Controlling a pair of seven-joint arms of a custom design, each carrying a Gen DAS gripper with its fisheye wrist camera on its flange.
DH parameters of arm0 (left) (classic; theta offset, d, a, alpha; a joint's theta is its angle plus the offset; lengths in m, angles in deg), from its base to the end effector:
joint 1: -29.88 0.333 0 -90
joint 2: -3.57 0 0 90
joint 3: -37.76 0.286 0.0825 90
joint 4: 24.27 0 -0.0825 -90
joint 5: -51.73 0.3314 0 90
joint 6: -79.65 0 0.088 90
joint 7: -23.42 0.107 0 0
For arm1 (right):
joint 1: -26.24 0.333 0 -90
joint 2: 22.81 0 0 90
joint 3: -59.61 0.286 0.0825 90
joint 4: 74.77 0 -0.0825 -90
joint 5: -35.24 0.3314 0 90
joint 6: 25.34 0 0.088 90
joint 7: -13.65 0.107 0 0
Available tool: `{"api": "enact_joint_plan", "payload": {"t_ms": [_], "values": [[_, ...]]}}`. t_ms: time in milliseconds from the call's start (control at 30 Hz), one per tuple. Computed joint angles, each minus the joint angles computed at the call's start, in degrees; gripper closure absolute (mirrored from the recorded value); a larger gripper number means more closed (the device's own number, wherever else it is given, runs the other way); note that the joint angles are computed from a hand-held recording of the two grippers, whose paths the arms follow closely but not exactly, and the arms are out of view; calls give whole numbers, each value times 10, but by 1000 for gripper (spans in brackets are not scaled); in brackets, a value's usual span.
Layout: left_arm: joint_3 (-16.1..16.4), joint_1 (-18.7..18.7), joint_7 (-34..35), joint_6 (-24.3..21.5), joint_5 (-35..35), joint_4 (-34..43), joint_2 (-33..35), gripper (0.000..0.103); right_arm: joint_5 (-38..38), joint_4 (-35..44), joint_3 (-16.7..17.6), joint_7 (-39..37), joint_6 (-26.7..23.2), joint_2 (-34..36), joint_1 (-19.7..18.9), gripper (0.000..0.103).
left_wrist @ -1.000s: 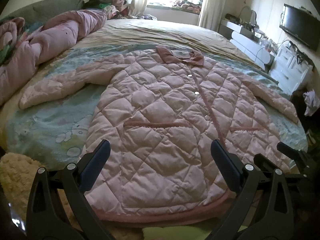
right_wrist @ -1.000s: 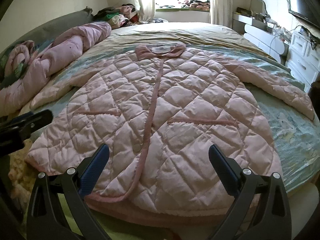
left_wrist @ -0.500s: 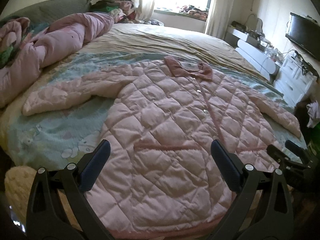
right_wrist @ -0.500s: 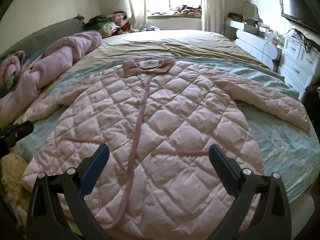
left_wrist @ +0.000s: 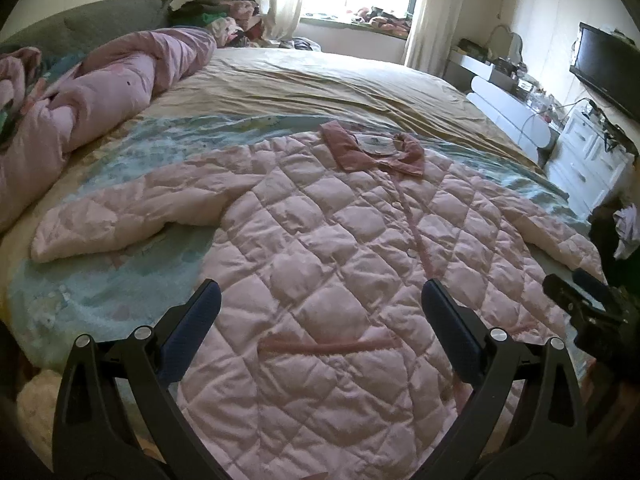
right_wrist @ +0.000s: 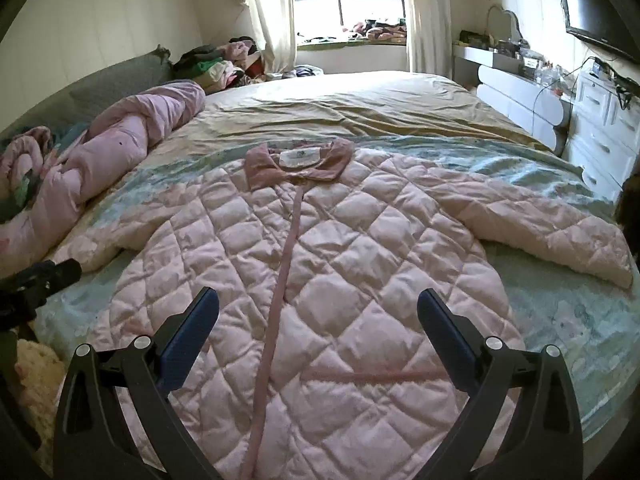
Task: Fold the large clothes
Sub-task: 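Move the right tool toward the jacket sleeve beside the collar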
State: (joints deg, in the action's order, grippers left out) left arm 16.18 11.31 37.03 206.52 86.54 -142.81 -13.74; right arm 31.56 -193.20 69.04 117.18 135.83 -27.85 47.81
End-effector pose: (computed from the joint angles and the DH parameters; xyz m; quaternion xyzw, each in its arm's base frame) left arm 0.3557 -0.3023 0.5856 -0.7601 0.5292 -0.2620 0.2712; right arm 0.4534 0.2795 0.5618 -0.7524 0.5195 -0.1824 0.3616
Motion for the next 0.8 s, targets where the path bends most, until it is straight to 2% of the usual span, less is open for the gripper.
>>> {"api": "enact_joint_plan", "payload": {"t_ms": [167,333,433,633,800], "values": [[5,5,10,-1,5,20,20,9,40,37,-6,-32,-7,27,9,4],[15,6,32,-4,0,47,46,9,32,67,-11,-21,-5,49,13,4],[23,4,71,-19,-18,81,75,9,22,89,-17,-6,-7,65,14,4],[33,2,92,-27,-3,140,126,9,35,150,-31,-6,-31,103,16,4],[44,-10,130,-44,0,210,184,9,1,188,-51,26,-41,126,19,4]]}}
